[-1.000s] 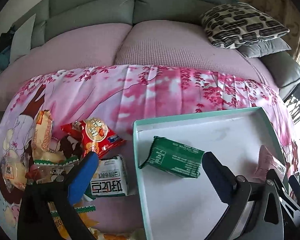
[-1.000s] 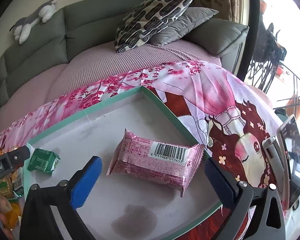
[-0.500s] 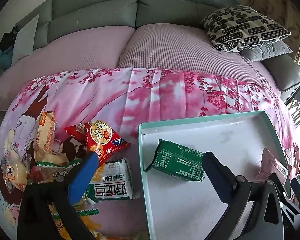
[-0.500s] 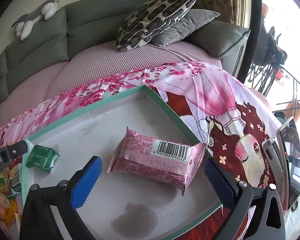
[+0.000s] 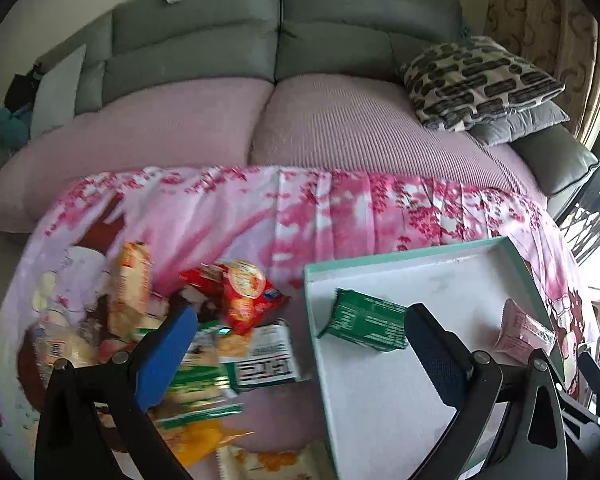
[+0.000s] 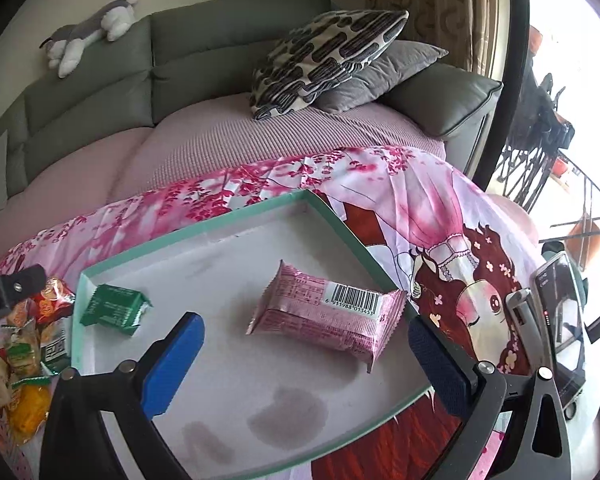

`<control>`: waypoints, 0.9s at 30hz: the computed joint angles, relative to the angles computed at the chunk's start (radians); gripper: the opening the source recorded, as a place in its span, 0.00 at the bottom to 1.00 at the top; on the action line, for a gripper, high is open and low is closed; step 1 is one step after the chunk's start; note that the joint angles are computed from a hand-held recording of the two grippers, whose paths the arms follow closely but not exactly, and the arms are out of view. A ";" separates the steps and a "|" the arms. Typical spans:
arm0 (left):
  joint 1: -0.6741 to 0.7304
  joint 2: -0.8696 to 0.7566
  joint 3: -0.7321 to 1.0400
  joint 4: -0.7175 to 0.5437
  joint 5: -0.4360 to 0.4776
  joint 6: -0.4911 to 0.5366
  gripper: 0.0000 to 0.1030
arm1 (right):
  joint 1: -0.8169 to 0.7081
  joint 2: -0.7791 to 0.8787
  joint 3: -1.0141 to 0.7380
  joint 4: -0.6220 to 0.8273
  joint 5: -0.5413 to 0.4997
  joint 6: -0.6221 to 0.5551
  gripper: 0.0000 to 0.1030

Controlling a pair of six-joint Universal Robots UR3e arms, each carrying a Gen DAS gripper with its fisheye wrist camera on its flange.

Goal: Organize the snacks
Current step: 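Withdraw both tools from the tray back toward the snack pile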

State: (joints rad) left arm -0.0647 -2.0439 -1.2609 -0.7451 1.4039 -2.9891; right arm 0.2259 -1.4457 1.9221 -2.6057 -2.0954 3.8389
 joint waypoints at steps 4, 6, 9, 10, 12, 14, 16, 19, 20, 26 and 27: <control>0.042 0.064 -0.065 0.026 0.014 0.053 1.00 | 0.009 -0.018 0.005 0.011 0.045 0.048 1.00; 0.070 0.093 -0.100 0.040 0.016 0.076 1.00 | 0.015 -0.032 0.028 -0.028 0.084 0.071 1.00; 0.125 0.134 -0.157 0.049 -0.001 0.083 1.00 | 0.052 -0.014 0.011 -0.031 0.095 0.098 1.00; 0.144 0.146 -0.172 0.045 -0.014 0.084 1.00 | 0.067 -0.001 -0.008 -0.016 0.088 0.102 1.00; 0.186 0.169 -0.207 0.034 -0.039 0.090 1.00 | 0.103 0.035 -0.057 0.018 0.071 0.105 1.00; 0.217 0.189 -0.243 0.041 -0.042 0.097 1.00 | 0.144 0.076 -0.105 0.032 0.065 0.106 1.00; 0.246 0.206 -0.276 0.045 -0.044 0.108 1.00 | 0.165 0.109 -0.138 0.021 0.078 0.089 1.00; 0.298 0.231 -0.322 0.044 -0.072 0.127 1.00 | 0.200 0.168 -0.210 0.026 0.096 0.074 1.00; 0.316 0.238 -0.334 0.041 -0.082 0.135 1.00 | 0.214 0.193 -0.241 0.030 0.103 0.067 1.00; 0.398 0.271 -0.404 0.046 -0.089 0.160 1.00 | 0.274 0.318 -0.404 0.074 0.150 0.030 1.00; 0.408 0.275 -0.415 0.046 -0.092 0.165 1.00 | 0.280 0.332 -0.420 0.076 0.157 0.026 1.00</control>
